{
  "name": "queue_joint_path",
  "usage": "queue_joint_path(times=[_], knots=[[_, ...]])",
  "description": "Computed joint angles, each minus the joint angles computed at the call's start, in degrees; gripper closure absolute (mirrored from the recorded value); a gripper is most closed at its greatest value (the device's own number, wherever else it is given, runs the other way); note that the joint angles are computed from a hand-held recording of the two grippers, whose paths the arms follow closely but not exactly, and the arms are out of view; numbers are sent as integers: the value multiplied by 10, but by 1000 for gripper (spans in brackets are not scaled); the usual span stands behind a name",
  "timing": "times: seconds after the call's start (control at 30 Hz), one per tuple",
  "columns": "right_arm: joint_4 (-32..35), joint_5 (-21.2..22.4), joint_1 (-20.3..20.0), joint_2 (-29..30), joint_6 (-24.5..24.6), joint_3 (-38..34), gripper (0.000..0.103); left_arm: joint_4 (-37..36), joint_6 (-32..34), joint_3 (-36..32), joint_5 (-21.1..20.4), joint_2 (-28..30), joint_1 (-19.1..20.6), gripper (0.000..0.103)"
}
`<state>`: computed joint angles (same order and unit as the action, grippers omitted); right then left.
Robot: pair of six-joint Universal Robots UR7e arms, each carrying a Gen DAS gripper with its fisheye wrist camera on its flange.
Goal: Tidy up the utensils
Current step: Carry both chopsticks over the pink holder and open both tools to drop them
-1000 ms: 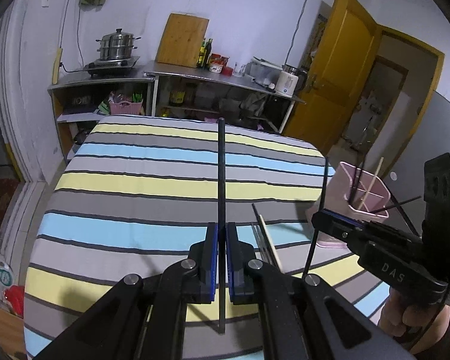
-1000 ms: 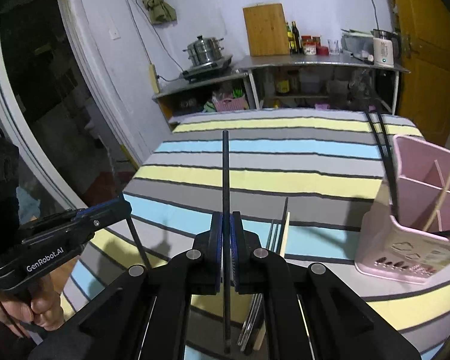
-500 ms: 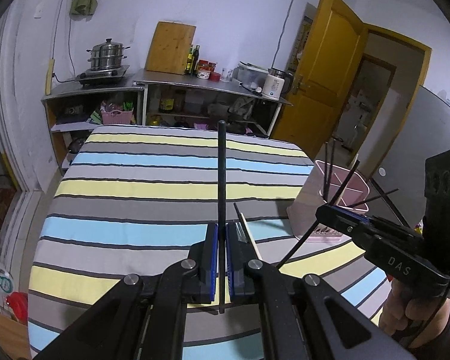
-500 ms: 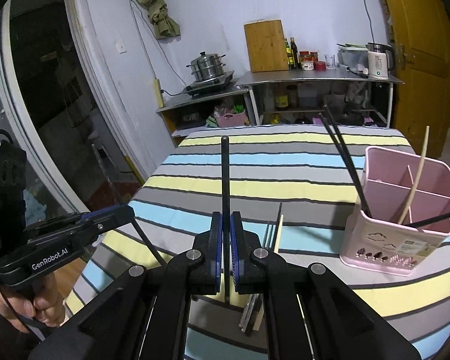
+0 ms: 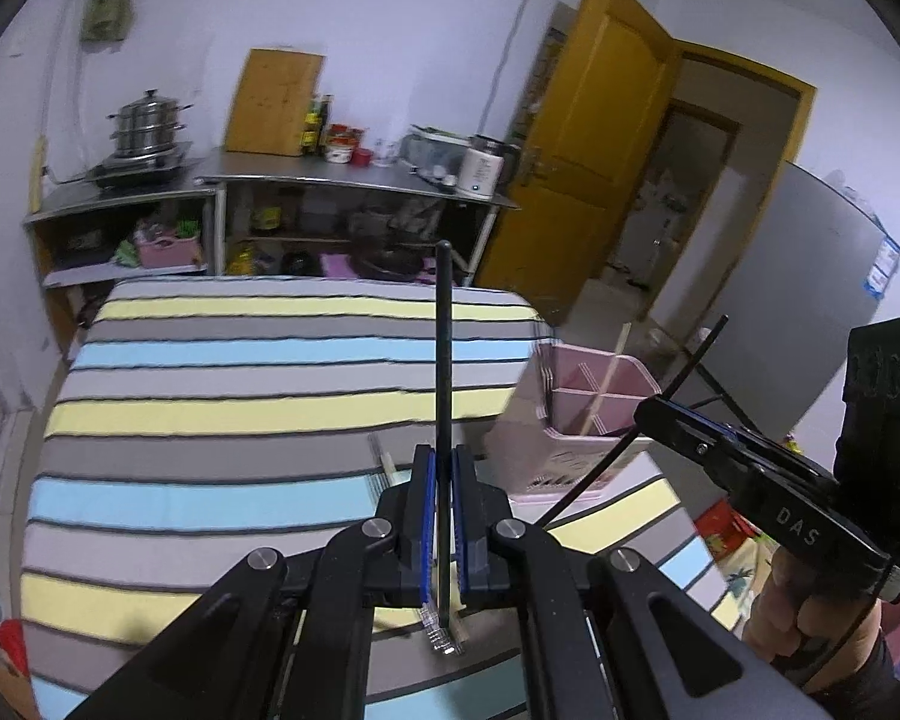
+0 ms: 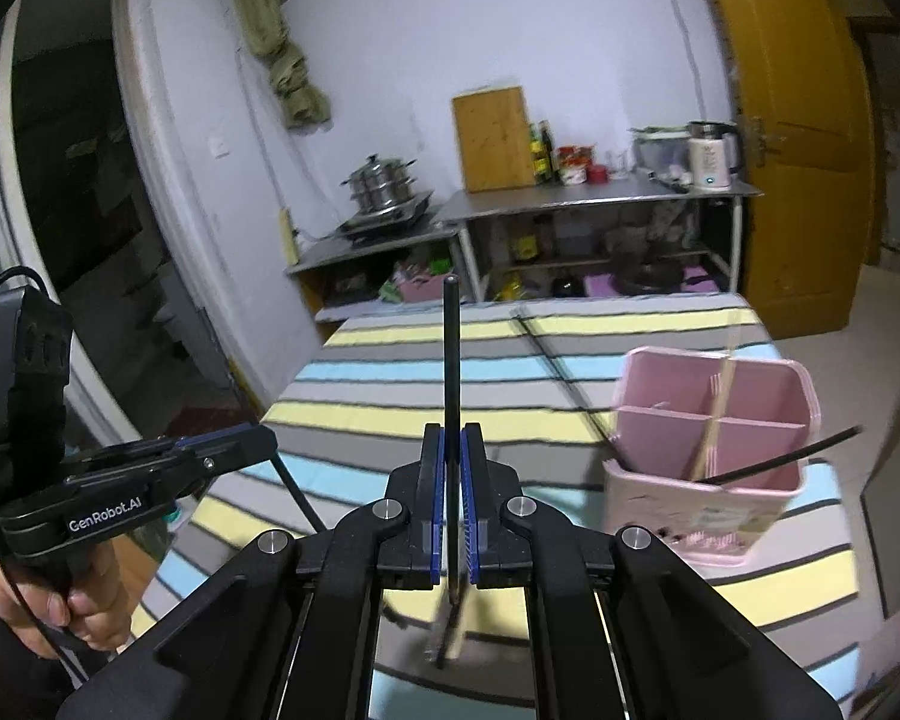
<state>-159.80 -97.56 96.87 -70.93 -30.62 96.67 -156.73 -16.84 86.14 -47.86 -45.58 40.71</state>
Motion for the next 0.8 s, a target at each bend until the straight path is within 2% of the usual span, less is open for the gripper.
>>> queue_joint_path(times=[0.3,0.8], knots=[[-23,-10,-9,-5,11,-52,98,24,58,-142,-51,83,-1,98],[-45,-27,-14,46,8,-146,98,101,118,-412,-79,237,22,98]])
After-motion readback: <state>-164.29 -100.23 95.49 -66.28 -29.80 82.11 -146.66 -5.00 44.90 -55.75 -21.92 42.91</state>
